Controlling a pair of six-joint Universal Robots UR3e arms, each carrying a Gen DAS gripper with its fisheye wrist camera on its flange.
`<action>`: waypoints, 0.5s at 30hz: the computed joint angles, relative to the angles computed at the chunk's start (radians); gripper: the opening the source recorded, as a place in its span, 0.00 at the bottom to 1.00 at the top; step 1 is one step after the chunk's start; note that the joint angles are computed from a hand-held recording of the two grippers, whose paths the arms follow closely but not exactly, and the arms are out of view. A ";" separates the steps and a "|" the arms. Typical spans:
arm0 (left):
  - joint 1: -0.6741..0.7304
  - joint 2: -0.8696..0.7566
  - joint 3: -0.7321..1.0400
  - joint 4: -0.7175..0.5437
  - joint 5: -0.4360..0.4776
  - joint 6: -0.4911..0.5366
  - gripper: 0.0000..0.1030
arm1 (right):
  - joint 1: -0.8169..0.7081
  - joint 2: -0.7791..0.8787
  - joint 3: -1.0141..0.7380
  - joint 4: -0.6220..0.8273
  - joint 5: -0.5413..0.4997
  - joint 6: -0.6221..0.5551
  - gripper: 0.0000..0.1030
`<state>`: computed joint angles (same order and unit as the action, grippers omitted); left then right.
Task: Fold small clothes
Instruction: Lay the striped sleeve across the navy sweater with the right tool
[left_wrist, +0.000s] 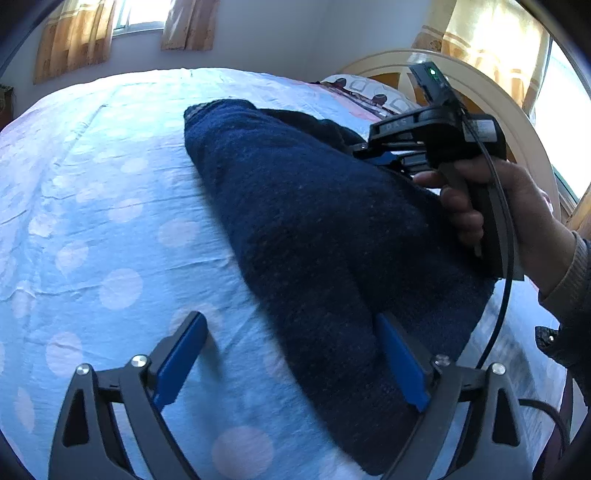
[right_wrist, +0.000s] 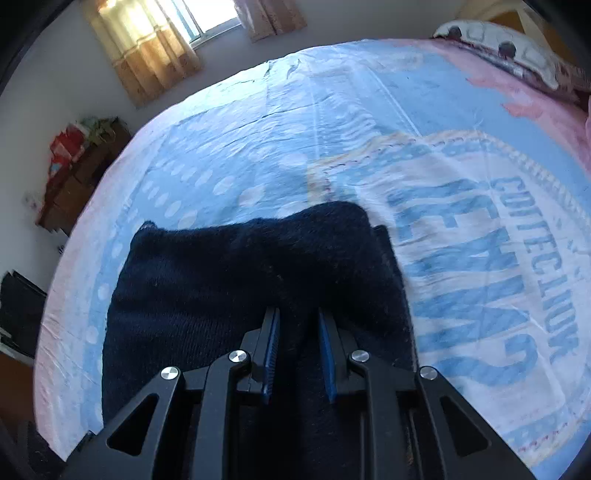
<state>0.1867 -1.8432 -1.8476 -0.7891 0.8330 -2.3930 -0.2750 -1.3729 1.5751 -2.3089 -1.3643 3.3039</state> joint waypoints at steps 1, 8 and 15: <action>-0.001 -0.002 0.003 -0.002 0.001 0.000 0.92 | 0.002 -0.004 0.001 0.002 0.002 -0.002 0.19; -0.010 -0.026 0.021 0.012 0.006 -0.012 0.92 | 0.062 -0.248 0.224 -0.099 -0.004 -0.026 0.23; -0.015 -0.017 0.007 0.028 0.010 -0.021 0.92 | 0.065 -0.572 0.503 -0.020 -0.048 -0.131 0.26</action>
